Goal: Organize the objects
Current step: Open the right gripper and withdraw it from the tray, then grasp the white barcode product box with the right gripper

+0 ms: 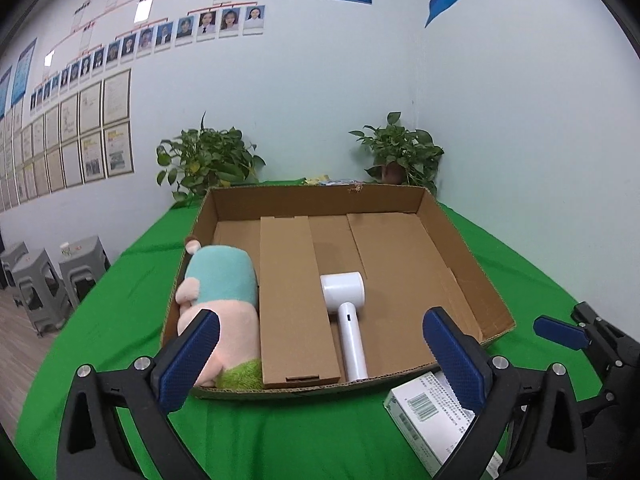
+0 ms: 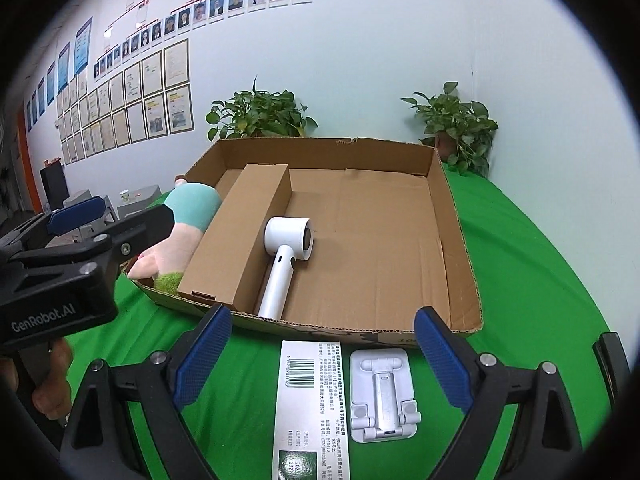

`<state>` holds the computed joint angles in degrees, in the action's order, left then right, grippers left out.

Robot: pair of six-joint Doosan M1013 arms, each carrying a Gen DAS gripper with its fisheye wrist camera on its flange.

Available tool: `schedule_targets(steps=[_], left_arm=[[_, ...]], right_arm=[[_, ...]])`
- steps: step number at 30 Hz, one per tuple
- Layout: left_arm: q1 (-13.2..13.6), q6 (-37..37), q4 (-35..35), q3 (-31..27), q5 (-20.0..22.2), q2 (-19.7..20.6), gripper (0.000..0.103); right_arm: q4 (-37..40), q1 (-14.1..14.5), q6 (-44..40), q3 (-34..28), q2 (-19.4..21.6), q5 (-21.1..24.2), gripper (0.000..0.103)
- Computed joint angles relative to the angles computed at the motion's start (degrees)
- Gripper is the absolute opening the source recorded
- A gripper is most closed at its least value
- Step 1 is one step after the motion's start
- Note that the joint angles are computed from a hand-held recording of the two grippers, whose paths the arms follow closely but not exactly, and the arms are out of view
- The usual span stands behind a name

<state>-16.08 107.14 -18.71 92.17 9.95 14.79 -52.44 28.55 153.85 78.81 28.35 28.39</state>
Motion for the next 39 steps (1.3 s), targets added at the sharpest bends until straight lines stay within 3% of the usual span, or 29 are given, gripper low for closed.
schedule_targets(steps=[6, 19, 22, 26, 29, 34, 39], left_arm=[[-0.5, -15.4, 16.3, -0.1, 0.4, 0.4, 0.102], [0.0, -10.8, 11.1, -0.8, 1.7, 1.1, 0.102], [0.1, -10.0, 10.9, -0.8, 1.8, 1.2, 0.102], [1.0, -0.2, 1.3, -1.0, 4.8, 1.5, 0.102], [2.0, 9.7, -9.1, -1.3, 9.3, 2.1, 0.102], [2.8, 17.9, -17.6, -1.1, 16.1, 3.3, 0.102], [2.8, 21.4, -21.2, -0.7, 21.6, 4.5, 0.102]], right_arm=[[-0.8, 0.0, 0.3, 0.0, 0.2, 0.1, 0.093], [-4.1, -0.1, 3.8, 0.8, -0.1, -0.6, 0.093], [-4.0, -0.5, 3.9, 1.7, -0.6, -3.1, 0.093], [1.2, -1.8, -0.8, 4.2, -1.9, -8.3, 0.093], [11.8, -2.6, -11.1, 6.4, -2.6, -8.9, 0.093], [30.2, -2.8, -27.2, 8.5, -2.4, -5.4, 0.093], [31.3, -1.7, -29.6, 8.3, -1.6, -2.0, 0.093]])
